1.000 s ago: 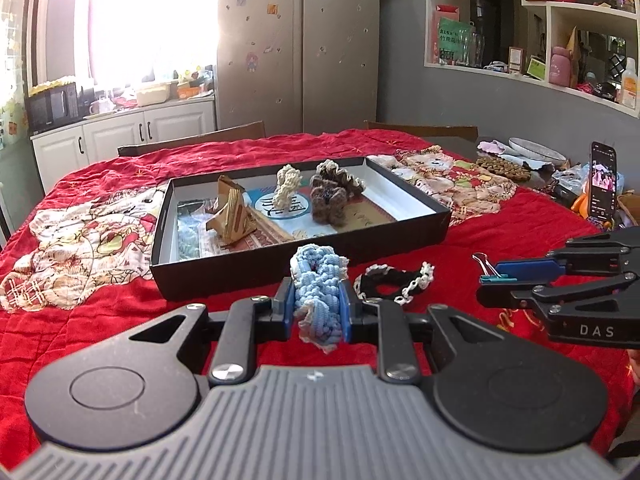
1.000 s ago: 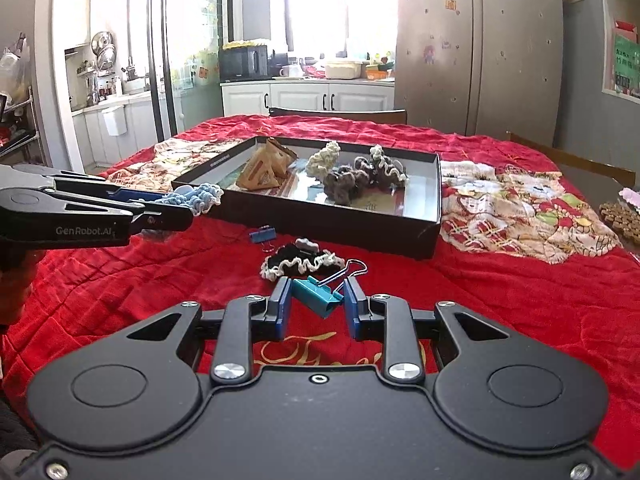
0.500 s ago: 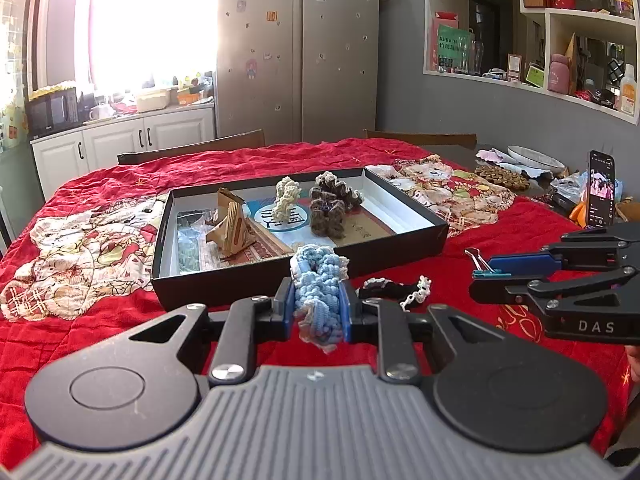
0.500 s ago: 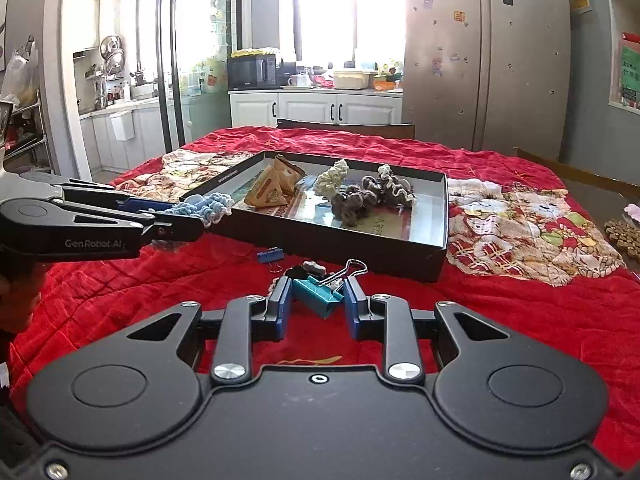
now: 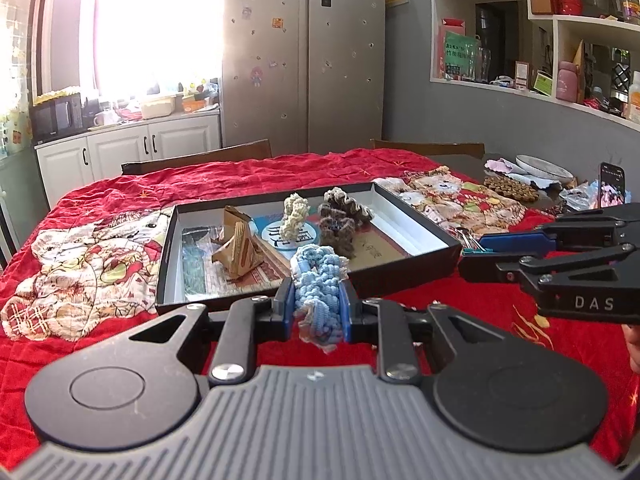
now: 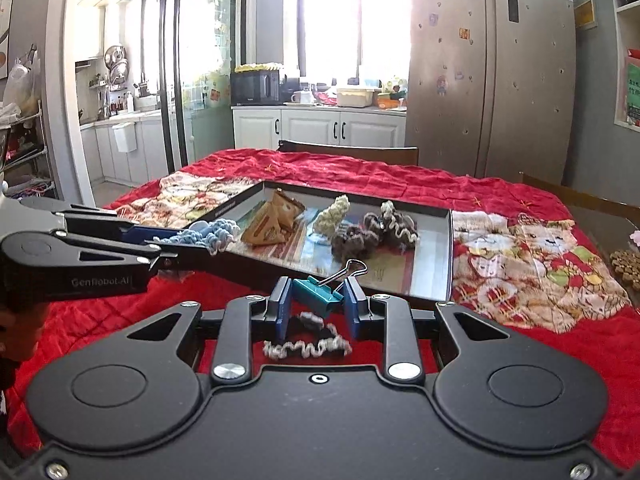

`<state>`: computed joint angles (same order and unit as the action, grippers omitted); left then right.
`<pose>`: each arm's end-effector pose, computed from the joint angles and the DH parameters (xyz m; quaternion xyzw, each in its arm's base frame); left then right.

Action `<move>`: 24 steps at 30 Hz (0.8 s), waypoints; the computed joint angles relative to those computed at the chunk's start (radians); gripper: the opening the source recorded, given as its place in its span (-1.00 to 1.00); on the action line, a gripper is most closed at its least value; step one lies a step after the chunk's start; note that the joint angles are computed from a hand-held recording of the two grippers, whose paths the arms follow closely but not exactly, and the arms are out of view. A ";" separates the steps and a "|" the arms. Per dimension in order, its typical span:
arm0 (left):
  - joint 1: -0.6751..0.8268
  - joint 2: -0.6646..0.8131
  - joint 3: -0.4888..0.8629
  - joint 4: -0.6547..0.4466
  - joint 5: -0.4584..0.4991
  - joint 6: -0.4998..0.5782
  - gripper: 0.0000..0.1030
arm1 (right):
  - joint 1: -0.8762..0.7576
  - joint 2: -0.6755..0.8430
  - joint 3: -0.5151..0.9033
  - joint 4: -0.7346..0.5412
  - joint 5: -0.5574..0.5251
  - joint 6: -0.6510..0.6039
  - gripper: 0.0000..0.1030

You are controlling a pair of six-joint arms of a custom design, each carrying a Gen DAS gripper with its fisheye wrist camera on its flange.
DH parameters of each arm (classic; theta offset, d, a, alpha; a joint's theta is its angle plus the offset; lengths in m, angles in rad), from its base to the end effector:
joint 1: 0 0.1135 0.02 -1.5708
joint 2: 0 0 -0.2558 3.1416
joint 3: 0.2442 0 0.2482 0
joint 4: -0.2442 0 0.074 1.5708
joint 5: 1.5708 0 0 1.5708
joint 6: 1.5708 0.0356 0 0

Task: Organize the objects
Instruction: 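Carry the light blue scrunchie with the left tool over the box while the right tool carries the teal clip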

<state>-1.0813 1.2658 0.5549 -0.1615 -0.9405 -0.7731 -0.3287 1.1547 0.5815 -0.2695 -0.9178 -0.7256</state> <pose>0.1316 -0.1859 0.1731 -0.0246 0.8515 0.0115 0.5236 0.2127 -0.0427 0.1959 -0.3198 0.7902 0.1971 0.4841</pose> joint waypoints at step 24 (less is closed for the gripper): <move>0.294 0.136 0.096 0.258 0.170 0.277 -0.50 | 0.194 0.272 0.169 0.326 0.226 0.310 -0.49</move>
